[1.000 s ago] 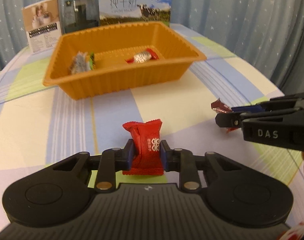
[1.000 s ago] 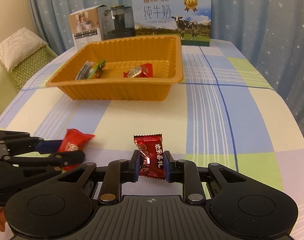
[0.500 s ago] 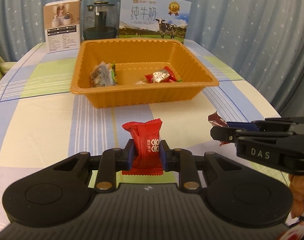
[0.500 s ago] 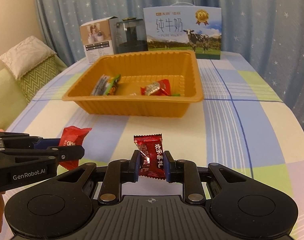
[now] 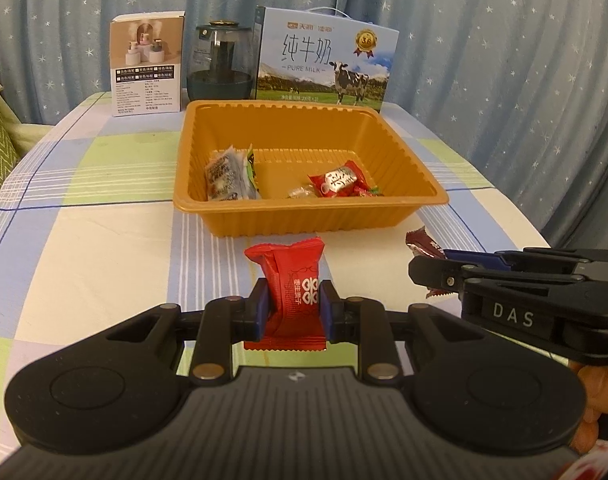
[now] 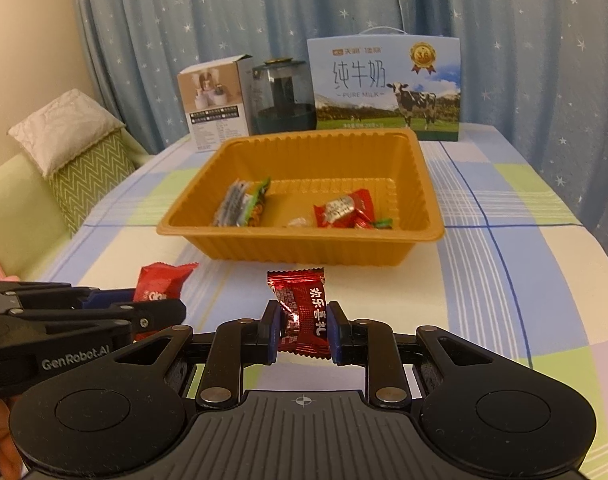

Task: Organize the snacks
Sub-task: 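Carry both red candies over the orange tray and lower them inside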

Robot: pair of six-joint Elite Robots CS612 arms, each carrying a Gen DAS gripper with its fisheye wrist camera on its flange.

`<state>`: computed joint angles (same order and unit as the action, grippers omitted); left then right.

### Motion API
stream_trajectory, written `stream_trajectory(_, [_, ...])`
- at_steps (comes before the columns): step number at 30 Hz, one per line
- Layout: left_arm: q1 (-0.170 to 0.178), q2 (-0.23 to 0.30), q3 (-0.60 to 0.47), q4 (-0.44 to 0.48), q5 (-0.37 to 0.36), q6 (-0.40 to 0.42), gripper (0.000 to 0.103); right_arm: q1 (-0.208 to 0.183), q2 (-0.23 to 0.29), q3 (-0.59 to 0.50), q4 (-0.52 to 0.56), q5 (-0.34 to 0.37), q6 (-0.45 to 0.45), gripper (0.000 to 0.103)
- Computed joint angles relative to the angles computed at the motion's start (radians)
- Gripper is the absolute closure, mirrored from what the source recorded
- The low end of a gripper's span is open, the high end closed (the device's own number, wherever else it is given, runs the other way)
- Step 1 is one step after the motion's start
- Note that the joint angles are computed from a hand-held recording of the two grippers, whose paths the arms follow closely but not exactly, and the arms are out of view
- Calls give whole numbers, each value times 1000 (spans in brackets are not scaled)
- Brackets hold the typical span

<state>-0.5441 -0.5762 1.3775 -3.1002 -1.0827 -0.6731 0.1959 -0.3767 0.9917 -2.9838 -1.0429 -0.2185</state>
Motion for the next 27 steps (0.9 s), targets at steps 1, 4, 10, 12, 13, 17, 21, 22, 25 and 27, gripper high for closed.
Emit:
stream_trajectory(1, [1,-1,1,-4,1,1,80,1,1,-3,-3,1,6,79])
stream_trajectory(4, [5,-3,1,-16,12,9,80,4,4,-11,-14,0,26,79])
stream_trajectory(10, [13,-4,-7,-29,29,23,80,9,11,-29,-32,-19,82,79])
stream_trajectory(12, [16,-3,-11,-35,29,30,80,10,14,-37,-39,-24,93,79])
stream_trajectory(13, [17,-2,-13,-37,29,33,80,11,16,-42,-42,-25,95,79])
stream_trajectory(17, [22,3,-26,-39,25,36,80,12,26,-64,-46,-30,114,79])
stream_trajectory(21, [29,14,-50,-39,22,42,80,13,39,-91,-39,-36,156,79])
stream_trajectory(22, [31,17,-56,-39,21,45,80,14,42,-97,-42,-39,162,79])
stream_trajectory(25, [36,25,-76,-36,23,57,80,16,49,-112,-46,-42,176,79])
stream_trajectory(27, [41,29,-87,-33,22,59,80,16,55,-125,-45,-41,188,79])
